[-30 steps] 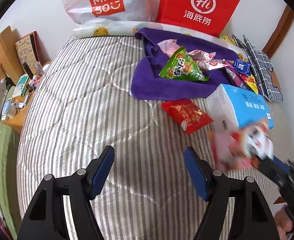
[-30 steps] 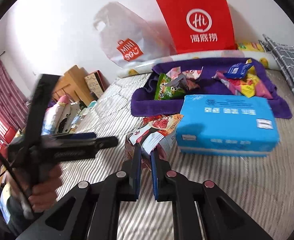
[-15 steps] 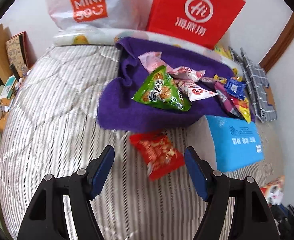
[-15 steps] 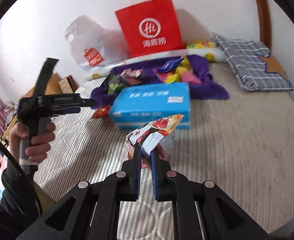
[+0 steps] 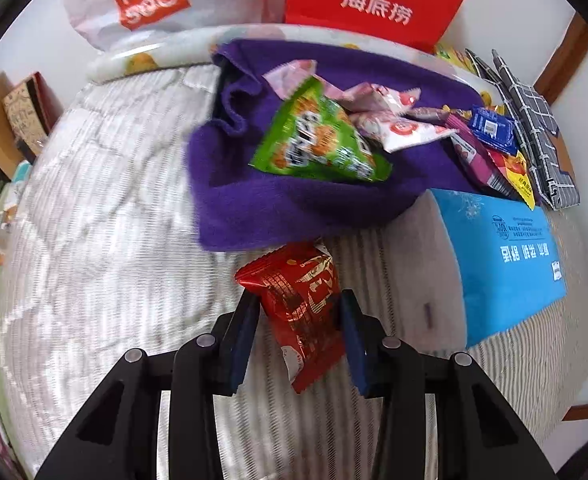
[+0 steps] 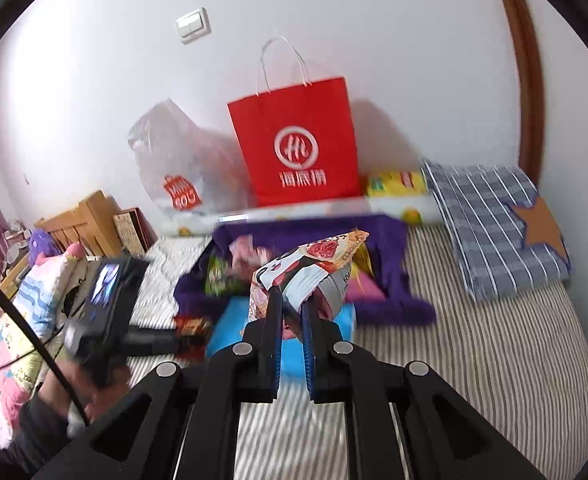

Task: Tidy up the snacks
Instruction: 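Grasp the red packet with the left gripper while the right gripper holds the panda bag, then lower the red packet and panda bag onto the purple towel and open both grippers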

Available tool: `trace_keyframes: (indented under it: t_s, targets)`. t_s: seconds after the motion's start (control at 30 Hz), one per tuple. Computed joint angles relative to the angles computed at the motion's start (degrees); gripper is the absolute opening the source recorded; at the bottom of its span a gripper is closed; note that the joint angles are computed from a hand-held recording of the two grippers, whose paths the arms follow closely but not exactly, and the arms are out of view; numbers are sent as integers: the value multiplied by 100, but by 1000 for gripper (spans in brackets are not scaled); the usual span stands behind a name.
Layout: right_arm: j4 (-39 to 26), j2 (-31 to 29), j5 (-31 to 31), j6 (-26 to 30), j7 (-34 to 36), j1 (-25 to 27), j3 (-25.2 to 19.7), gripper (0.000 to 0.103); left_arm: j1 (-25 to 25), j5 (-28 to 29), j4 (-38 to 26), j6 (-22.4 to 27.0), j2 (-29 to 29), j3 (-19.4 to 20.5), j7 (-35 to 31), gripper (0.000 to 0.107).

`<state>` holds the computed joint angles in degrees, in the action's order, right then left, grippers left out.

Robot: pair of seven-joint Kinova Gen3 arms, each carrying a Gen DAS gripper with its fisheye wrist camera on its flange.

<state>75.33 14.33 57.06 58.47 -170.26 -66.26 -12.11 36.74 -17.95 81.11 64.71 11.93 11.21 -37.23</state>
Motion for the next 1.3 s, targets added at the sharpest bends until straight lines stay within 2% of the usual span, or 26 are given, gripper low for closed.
trace_keyframes:
  t_s: [0.1, 0.2, 0.3, 0.47, 0.63, 0.73, 0.83, 0.93, 1.0, 1.03, 1.07, 1.1, 1.13, 1.3]
  targets:
    - [-358, 235, -209, -319, 448, 289, 111, 10, -89, -43, 71, -12, -262, -26, -8, 40]
    - [-794, 547, -487, -487, 944, 446, 307, 10, -124, -275, -198, 191, -344, 14, -46, 40]
    - [-1203, 835, -856, -664, 1401, 614, 464, 10, -250, -253, -555, 240, -327, 30, -301, 40]
    - [-1963, 1375, -1463, -625, 2005, 811, 712, 10, -297, -303, -1406, 294, 168, -72, -744, 40]
    - [-2472, 1751, -1989, -384, 2399, 877, 974, 10, -387, 57, -2195, 179, 834, -295, -1210, 40]
    - [-2658, 1905, -2310, -262, 2614, 917, 1108, 10, -320, 165, -2555, 260, 1174, -454, -1343, 40]
    - [-2681, 1972, -2544, -298, 2732, 931, 1239, 10, -411, 514, -2755, 243, 1409, -501, -1501, 41]
    - [-2850, 2068, -2710, -157, 2889, 919, 1306, 12, -301, 513, -2950, 361, 1609, -649, -1507, 41]
    - [-2802, 2033, -2728, -179, 2883, 868, 1371, 12, -312, 589, -3028, 456, 1650, -671, -1546, 47]
    - [-2821, 2034, -2727, -155, 2885, 847, 1396, 12, -324, 640, -3060, 519, 1650, -675, -1552, 51]
    - [-2809, 2007, -2726, -138, 2876, 821, 1412, 17, -290, 630, -3091, 573, 1637, -709, -1506, 55]
    - [-2794, 1970, -2712, -101, 2821, 779, 1440, 26, -214, 553, -3068, 583, 1584, -765, -1426, 59]
    - [-2754, 1926, -2676, -95, 2746, 732, 1467, 29, -125, 443, -3053, 608, 1526, -813, -1354, 61]
    - [-2473, 1584, -2205, 85, 2236, 325, 1548, 32, 183, 51, -2784, 604, 1071, -804, -1150, 67]
